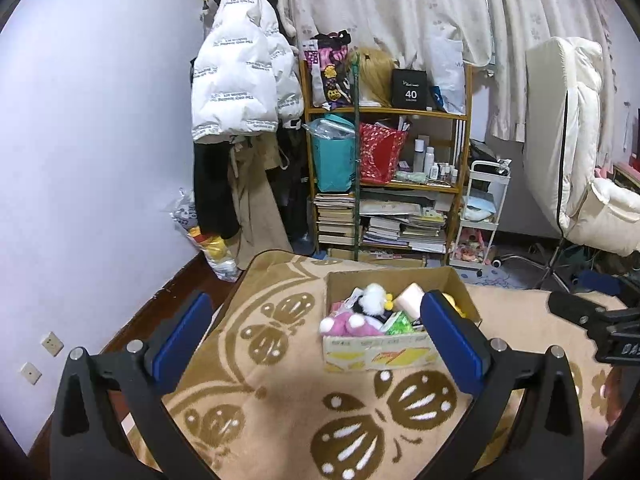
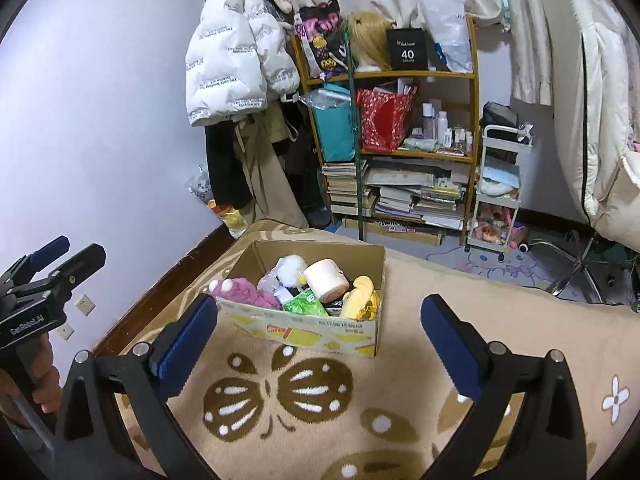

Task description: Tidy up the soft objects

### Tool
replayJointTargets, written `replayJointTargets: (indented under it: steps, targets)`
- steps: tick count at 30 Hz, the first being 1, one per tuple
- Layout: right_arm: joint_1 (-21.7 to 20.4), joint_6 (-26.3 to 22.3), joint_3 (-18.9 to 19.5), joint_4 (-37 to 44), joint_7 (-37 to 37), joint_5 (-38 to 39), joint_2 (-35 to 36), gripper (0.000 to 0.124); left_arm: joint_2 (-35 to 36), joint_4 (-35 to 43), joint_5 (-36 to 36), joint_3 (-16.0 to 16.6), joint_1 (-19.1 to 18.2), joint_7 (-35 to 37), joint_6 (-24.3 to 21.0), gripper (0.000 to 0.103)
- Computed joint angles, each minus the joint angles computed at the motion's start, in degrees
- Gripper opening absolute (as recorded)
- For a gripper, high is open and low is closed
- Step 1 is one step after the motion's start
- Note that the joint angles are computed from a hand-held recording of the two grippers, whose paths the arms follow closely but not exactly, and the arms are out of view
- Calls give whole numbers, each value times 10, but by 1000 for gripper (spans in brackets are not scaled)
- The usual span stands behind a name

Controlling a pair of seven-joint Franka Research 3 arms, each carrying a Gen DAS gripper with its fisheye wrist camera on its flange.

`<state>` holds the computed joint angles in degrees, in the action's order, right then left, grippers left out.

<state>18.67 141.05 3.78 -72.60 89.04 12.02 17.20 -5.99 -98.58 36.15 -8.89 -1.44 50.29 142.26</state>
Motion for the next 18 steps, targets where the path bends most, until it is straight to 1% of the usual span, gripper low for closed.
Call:
replayJointTargets:
  steps: [4,7,9,11,14,18]
  targets:
    - [-6,32,5,-71,-10,23,-50,103,-31,-38,-29,2,-3,19,-3,103]
    - [-8,52,7,-112,-17,34,-81,103,-63,-77,-4,-6,5,1,7,103]
    - [-6,66,7,-137,-16,28,-100,103,-78,-94,-3,-8,7,-3,10,103]
    - [-5,75,8,-160,-21,23,-118,103,-101,-123,7,-13,13,-26,26,103]
    - [-4,87,10,-195,-29,24,-145,103,-122,-145,24,-22,22,-42,27,103]
    - [-4,121,13,-244,-38,36,-177,103,-153,-175,67,-40,37,-69,41,103]
